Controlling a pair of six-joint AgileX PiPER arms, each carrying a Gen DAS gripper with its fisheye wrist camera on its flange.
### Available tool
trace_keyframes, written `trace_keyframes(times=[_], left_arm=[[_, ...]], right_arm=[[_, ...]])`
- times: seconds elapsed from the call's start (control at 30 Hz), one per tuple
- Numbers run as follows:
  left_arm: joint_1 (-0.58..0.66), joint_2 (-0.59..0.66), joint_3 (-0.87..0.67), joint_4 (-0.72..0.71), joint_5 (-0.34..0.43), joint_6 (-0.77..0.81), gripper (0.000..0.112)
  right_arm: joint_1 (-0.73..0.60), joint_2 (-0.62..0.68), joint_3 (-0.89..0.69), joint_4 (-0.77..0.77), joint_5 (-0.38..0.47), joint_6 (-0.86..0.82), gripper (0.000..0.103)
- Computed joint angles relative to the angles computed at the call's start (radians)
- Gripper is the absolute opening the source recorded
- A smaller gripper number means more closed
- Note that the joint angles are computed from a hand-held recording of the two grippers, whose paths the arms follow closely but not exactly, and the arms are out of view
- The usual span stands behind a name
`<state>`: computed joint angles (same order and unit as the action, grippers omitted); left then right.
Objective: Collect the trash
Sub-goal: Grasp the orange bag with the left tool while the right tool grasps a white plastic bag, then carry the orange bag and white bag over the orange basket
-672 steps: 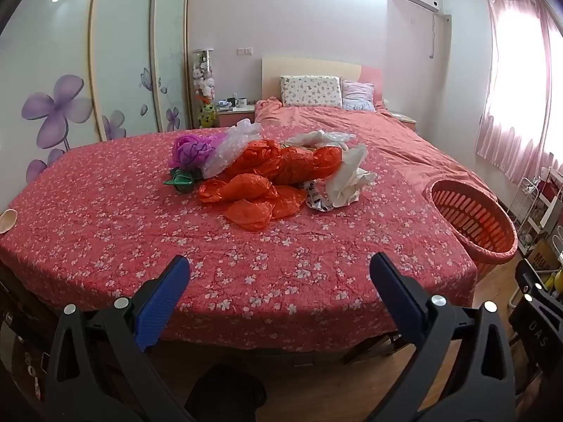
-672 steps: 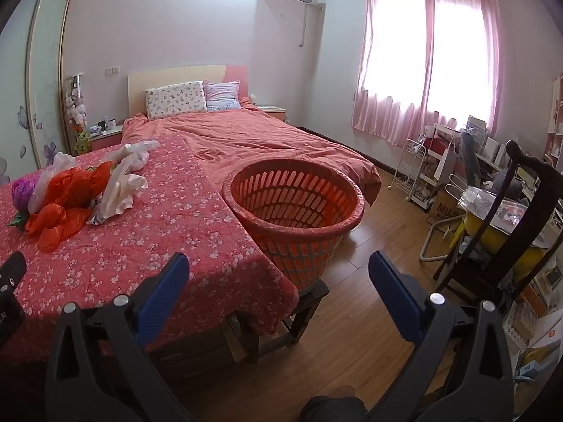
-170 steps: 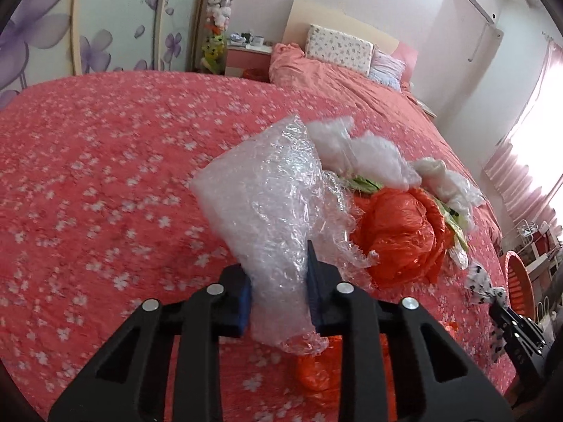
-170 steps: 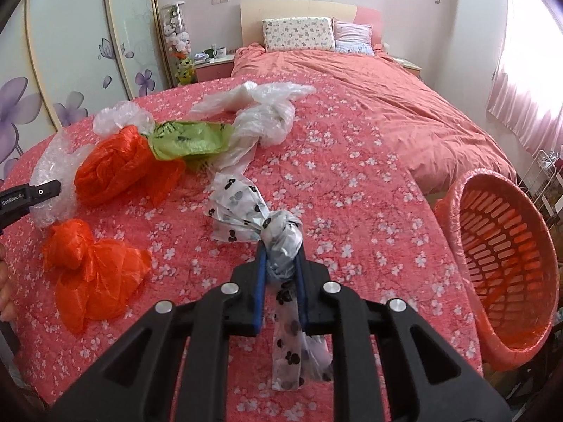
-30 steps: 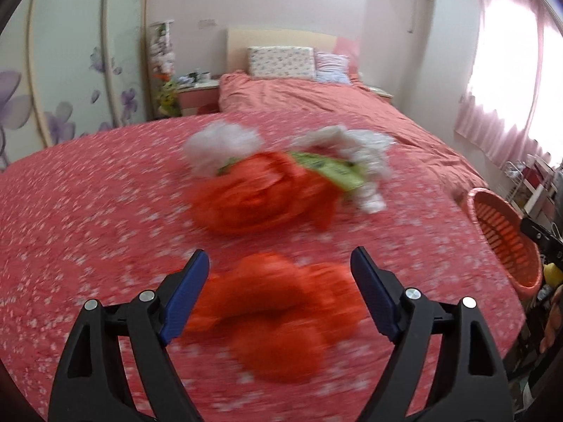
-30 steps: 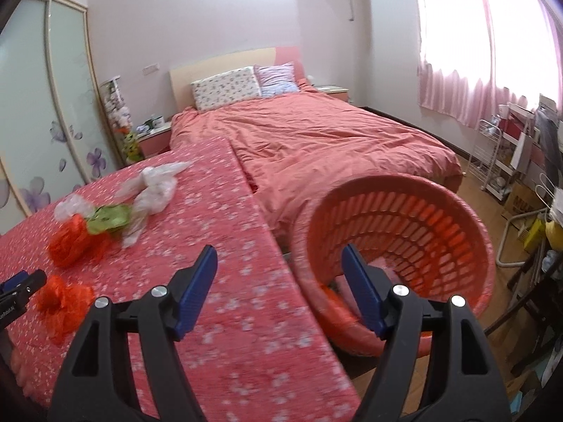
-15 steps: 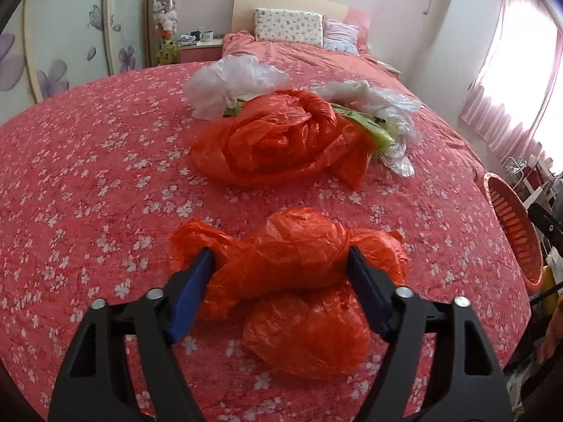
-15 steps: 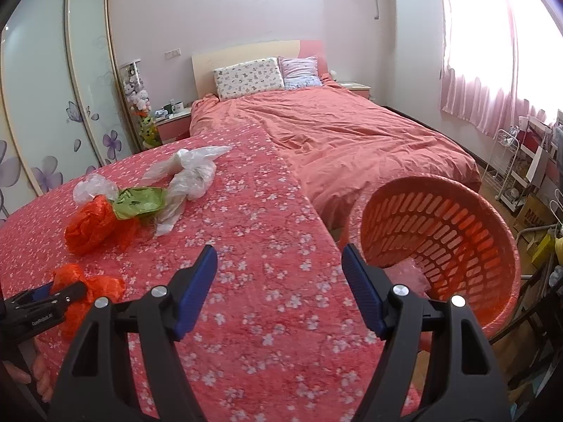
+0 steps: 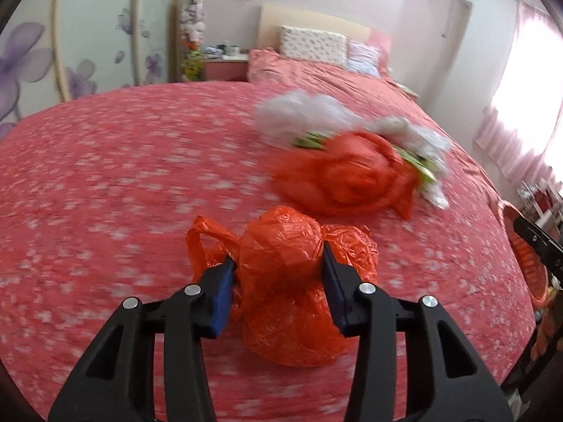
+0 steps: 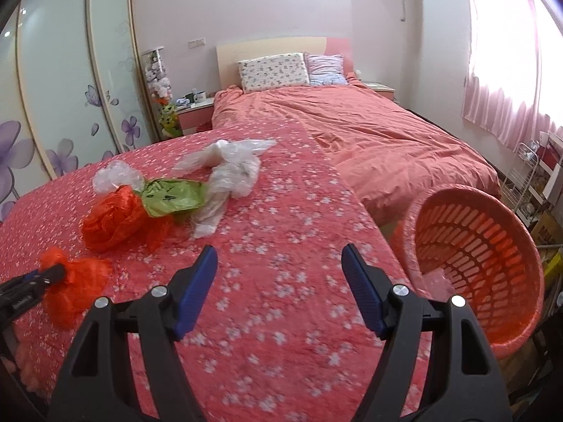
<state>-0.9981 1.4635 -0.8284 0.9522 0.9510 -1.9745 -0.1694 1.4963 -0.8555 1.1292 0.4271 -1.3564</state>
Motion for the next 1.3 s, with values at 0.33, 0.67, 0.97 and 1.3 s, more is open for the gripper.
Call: trace_keyframes(times=[0.33, 0.67, 0.97, 1.3], left_arm=[[0.123, -0.117, 0.096, 0.022, 0.035, -0.045, 0.045], [0.224, -0.106, 0.069, 0.064, -0.026, -0.01, 0.045], [0.281, -0.081, 0.039, 0.059, -0.076, 0.038, 0.045], [0.262, -0.075, -0.002, 0.047, -0.036, 0.066, 0.045]], right_arm=[[0.176, 0.231, -0.288, -0.261, -0.053, 0.418, 0.056], [0.337, 0.599, -0.862, -0.715, 0.086, 0.938, 0.053], [0.4, 0.82, -1.198, -0.987, 0.28, 1.096, 0.016], [0.317, 0.673, -1.021, -0.715, 0.201, 0.897, 0.002]])
